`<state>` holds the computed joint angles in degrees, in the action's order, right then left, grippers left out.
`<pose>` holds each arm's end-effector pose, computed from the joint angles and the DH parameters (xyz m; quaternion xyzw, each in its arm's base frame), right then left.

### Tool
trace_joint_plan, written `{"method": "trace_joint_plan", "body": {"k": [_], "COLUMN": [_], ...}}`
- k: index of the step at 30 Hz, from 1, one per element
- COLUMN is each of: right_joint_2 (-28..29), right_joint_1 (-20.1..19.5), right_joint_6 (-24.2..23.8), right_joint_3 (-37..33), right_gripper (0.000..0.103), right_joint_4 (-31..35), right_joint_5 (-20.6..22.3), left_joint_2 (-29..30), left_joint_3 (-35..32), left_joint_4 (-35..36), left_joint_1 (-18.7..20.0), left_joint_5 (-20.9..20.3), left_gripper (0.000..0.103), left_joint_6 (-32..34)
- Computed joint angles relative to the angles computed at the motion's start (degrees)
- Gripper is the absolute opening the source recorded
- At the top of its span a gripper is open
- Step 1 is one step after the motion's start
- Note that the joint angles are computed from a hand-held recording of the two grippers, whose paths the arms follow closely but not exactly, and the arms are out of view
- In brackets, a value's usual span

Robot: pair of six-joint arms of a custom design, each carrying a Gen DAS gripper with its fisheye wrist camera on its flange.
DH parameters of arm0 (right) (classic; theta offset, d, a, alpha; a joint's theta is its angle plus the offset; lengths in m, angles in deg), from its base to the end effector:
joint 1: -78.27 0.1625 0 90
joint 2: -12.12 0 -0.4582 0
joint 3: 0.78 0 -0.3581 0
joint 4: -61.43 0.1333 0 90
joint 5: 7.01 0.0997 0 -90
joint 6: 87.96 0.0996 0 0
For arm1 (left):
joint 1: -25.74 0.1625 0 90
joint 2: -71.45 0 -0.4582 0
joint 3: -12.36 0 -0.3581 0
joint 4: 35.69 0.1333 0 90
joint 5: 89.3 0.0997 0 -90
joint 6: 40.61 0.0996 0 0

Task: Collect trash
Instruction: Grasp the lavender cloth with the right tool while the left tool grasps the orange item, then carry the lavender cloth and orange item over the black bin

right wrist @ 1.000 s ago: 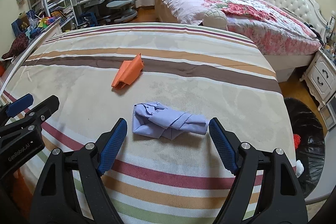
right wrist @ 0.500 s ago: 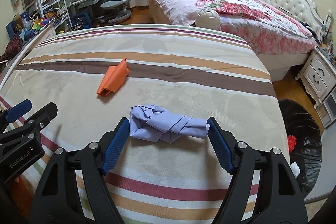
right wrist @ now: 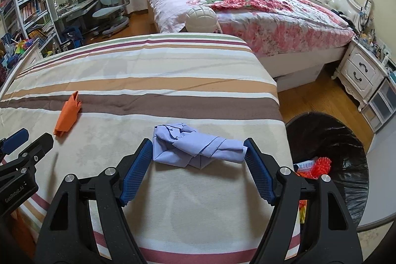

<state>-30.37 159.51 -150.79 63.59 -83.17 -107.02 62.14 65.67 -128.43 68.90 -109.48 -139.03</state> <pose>-0.0083 -0.8153 0.3099 0.4126 -0.8626 0.1786 0.2320 -0.4007 -0.6867 -0.1037 -0.1524 0.7787 -0.4249 0.4357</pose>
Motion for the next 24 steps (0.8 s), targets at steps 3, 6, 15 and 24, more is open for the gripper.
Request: {"method": "trace_joint_plan", "body": {"k": [3,6,15,24], "right_joint_2": [0.4,0.4,0.4,0.3], "right_joint_1": [-0.1,0.0,-0.1,0.0], "right_joint_6": [0.4,0.3,0.5,0.2], "right_joint_3": [-1.2,-1.1,-1.3,-1.0], "right_gripper": [0.073,0.073,0.074,0.074], "right_joint_4": [1.3,1.3,2.0,1.5], "right_joint_5": [0.2,0.2,0.3,0.3], "left_joint_2": [0.8,1.3,0.8,2.1], "left_joint_3": [-1.4,-2.5,-1.3,-3.3], "left_joint_4": [-2.3,-3.3,-11.9,-10.5], "left_joint_1": [0.4,0.8,1.9,1.6], "left_joint_5": [0.0,0.1,-1.8,-1.0], "left_gripper": [0.073,0.073,0.072,0.028], "left_joint_6": [3.6,5.6,11.6,14.6]}}
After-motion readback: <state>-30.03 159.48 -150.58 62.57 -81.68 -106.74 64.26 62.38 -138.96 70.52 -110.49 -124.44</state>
